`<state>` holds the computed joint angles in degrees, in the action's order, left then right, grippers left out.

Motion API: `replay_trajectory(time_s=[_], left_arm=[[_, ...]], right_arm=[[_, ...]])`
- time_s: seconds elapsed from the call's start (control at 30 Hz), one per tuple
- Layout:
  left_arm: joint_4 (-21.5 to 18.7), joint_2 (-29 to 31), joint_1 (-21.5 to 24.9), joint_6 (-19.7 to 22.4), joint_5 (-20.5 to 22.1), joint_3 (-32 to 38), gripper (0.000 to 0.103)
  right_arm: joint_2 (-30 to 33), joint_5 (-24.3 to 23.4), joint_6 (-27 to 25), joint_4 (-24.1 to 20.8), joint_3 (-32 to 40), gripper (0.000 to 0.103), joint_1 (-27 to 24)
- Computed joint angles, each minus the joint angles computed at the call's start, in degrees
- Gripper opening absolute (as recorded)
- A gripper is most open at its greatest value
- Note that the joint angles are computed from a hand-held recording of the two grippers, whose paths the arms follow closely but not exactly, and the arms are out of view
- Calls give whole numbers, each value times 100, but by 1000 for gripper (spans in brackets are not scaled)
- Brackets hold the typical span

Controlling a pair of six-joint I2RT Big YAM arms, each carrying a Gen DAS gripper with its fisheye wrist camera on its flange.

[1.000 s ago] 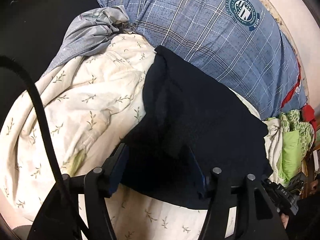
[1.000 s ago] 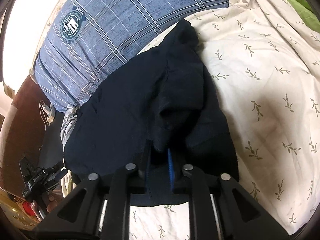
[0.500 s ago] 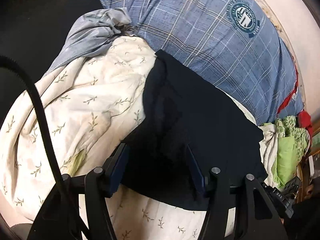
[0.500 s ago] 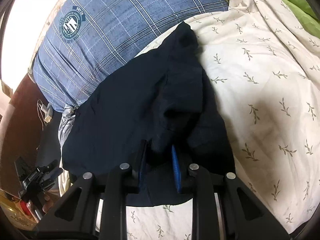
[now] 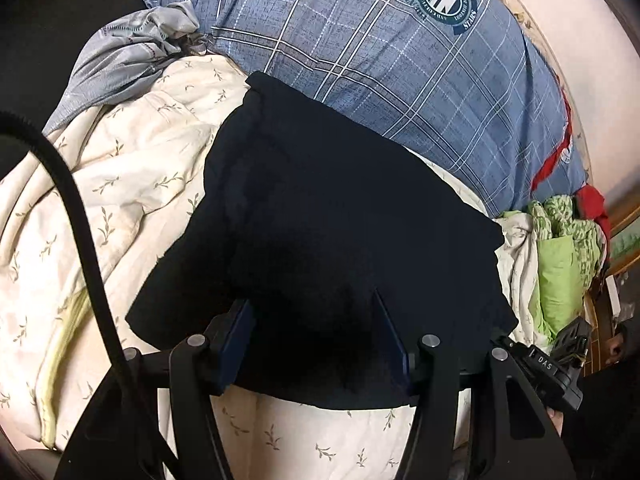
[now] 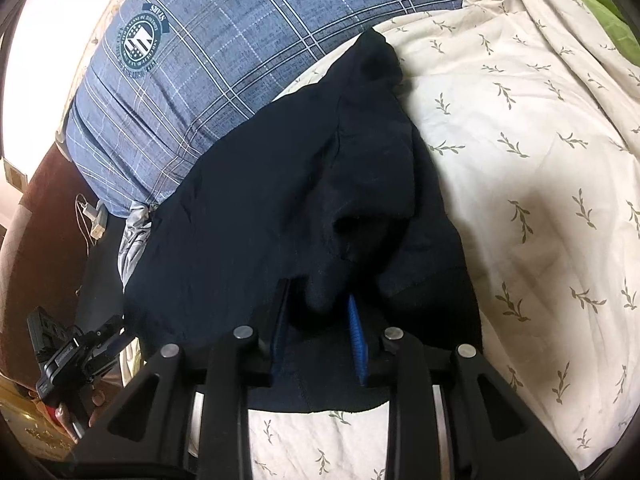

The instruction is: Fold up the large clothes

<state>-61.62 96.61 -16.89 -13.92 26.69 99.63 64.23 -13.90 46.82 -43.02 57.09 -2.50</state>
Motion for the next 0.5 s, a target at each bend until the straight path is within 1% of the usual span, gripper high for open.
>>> replay_trajectory(time_s=[0.07, 0.1, 0.13, 0.17, 0.2, 0.23, 0.27, 0.3, 0.33, 0.37, 0.4, 0.43, 0.47, 0.5], left_arm=[[-24, 49, -7, -44, 92, 44, 59], [-99, 119, -38, -44, 10, 110, 59], [-257, 233, -76, 4, -166, 233, 59], [-395, 347, -107, 23, -317, 352, 57], [-517, 505, -122, -84, -403, 498, 57], [-533, 606, -107, -232, -347, 574, 49], [-535, 699, -103, -323, -284, 659, 37], [-534, 752, -105, -350, -275, 709, 32], [-489, 779, -110, -398, -329, 732, 20], [-432, 754, -109, -396, -347, 702, 10], [-361, 676, -115, -332, -402, 638, 6], [-289, 603, -107, -285, -455, 594, 2], [-193, 521, -85, -267, -425, 531, 0], [-128, 450, -61, -238, -370, 497, 0]], right_arm=[[5, -28, -5, -29, 5, 29, 0], [-13, -18, -17, -29, -4, 29, 5], [-13, -23, -38, -31, 0, 30, 3], [-6, -57, -34, -16, -7, 31, -14], [0, -80, -3, 8, -17, 31, -25], [5, -94, 32, 26, -28, 32, -25], [29, -100, 67, 48, -24, 32, -31], [26, -64, 87, 63, -26, 32, -21], [27, -22, 82, 73, -20, 32, -7], [31, 53, 58, 50, -1, 32, 16], [22, 143, 36, 25, 12, 30, 37], [12, 213, -2, 8, 23, 18, 59], [-27, 235, -67, 11, 22, 11, 67], [-71, 273, -70, 24, 6, 10, 61]])
